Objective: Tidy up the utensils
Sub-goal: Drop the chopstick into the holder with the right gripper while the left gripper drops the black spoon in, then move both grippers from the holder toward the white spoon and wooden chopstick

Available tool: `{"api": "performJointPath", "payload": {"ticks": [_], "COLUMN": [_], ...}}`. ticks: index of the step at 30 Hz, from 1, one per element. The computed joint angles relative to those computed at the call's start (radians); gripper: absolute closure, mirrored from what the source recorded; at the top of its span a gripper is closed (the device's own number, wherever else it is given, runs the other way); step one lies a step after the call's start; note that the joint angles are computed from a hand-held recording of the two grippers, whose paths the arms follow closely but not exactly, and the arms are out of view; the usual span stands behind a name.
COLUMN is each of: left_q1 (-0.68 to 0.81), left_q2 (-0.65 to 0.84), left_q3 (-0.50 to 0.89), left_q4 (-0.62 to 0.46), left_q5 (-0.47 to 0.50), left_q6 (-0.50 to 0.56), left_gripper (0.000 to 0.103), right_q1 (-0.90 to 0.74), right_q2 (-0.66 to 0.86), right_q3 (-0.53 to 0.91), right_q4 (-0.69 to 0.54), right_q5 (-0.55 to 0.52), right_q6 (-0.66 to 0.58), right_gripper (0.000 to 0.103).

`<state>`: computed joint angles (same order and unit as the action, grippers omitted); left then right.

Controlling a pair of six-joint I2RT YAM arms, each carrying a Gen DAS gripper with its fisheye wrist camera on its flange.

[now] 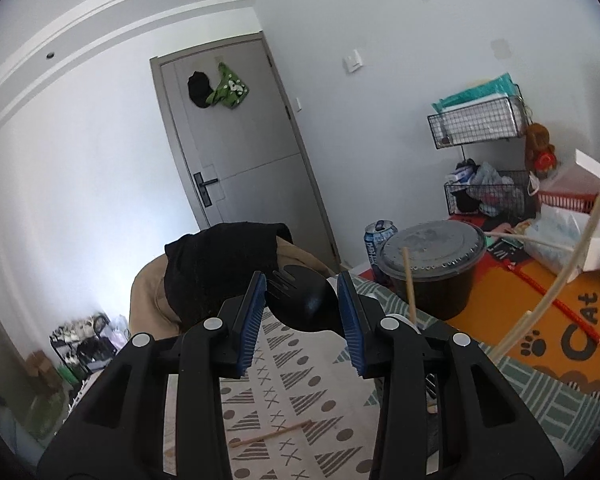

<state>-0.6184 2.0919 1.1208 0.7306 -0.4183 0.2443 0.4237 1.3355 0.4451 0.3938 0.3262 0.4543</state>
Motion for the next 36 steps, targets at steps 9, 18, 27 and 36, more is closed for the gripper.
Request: {"api": "performJointPath", "payload": {"ticks": [9,18,27,36], "left_q1": [-0.012,0.055,0.166,0.323], "left_q2": [-0.016,-0.075,-0.138,-0.194], "left_q3": [-0.001,-0.033,-0.112,-0.192], "left_q4": [-0.049,-0.111,-0.142,-0.171], "left_q5": [0.065,0.171,0.218,0.261], "left_q6": [-0.006,-0.118,-0.199,-0.26], "left_gripper": [0.061,0.047,0.03,0.012], "right_q1": [-0.032,-0.013,0.049,0.139], "right_q2": [0.02,0.061,0.156,0.27], "right_q3": [-0.044,-0.032,0.033,0.131], "right_q4": [0.058,0.078,0.084,0.071], "right_q5": [-0.029,-0.035,-0.037,-0.03], "right_q6": [0.013,0.018,0.026,0.028], "right_gripper": [0.057,0.057,0.055,0.048]}}
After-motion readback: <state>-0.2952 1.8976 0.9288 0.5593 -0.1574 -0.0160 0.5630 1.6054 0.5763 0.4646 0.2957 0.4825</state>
